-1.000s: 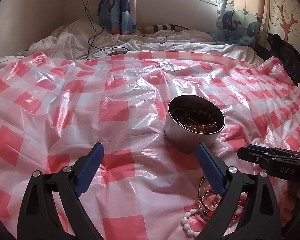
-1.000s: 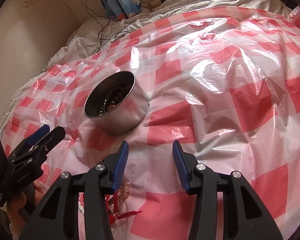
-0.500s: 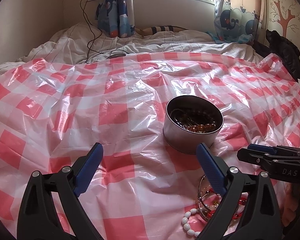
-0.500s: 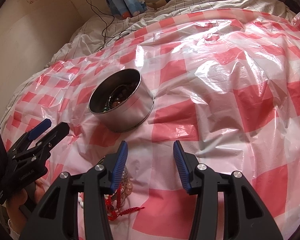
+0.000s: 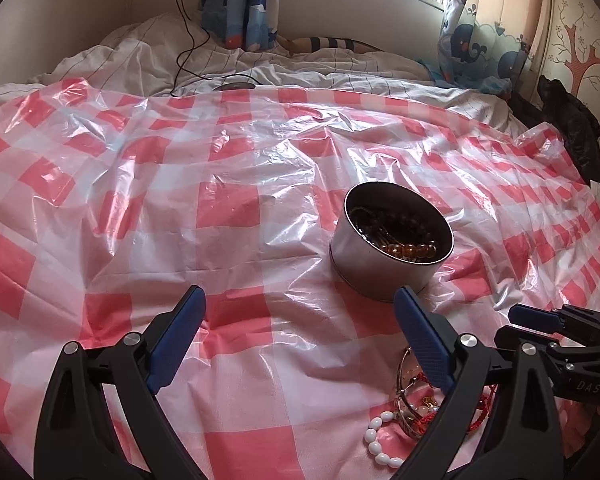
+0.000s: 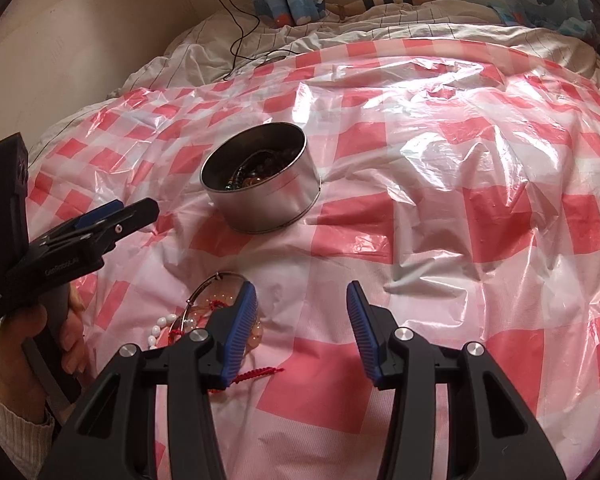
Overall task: Organize jewelry
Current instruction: 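Move both open tools toward the red string bracelet on the sheet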
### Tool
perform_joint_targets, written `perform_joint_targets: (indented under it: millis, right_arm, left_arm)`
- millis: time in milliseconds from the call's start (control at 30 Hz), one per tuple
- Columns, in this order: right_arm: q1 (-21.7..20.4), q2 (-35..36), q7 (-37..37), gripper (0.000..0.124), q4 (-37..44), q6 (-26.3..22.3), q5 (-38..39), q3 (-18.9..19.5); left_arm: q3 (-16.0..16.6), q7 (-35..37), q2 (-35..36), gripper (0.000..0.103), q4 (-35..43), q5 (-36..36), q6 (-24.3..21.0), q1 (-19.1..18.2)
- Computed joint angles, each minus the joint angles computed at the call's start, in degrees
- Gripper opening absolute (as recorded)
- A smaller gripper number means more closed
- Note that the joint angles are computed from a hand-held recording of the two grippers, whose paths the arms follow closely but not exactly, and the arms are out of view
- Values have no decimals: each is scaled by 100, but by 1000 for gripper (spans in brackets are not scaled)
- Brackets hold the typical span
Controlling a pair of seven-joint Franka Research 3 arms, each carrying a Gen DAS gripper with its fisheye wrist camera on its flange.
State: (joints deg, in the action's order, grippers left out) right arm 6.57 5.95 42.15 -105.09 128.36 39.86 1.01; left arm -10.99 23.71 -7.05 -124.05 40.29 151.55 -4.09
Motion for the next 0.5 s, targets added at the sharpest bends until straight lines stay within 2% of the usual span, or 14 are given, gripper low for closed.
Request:
perform_joint_targets:
  millis: [100,333,433,500]
  right_arm:
    - [-19,-38,-176,47,11,-290,-28,4]
    - [81,-215,-476,47,-209,-418,-332,5]
    - [135,-256,-437,47,-284,-302,-496,11]
    - [181,-317,-422,47,-393,-35,-640,19]
  left_arm:
    - [-20,36,25,91,40,69,-92,-17]
    - [-2,77,36,92,44,11,-111,-37]
    - [2,69,33,92,38,6,-99,-38]
    - [1,47,32,92,35,10,-94,-36]
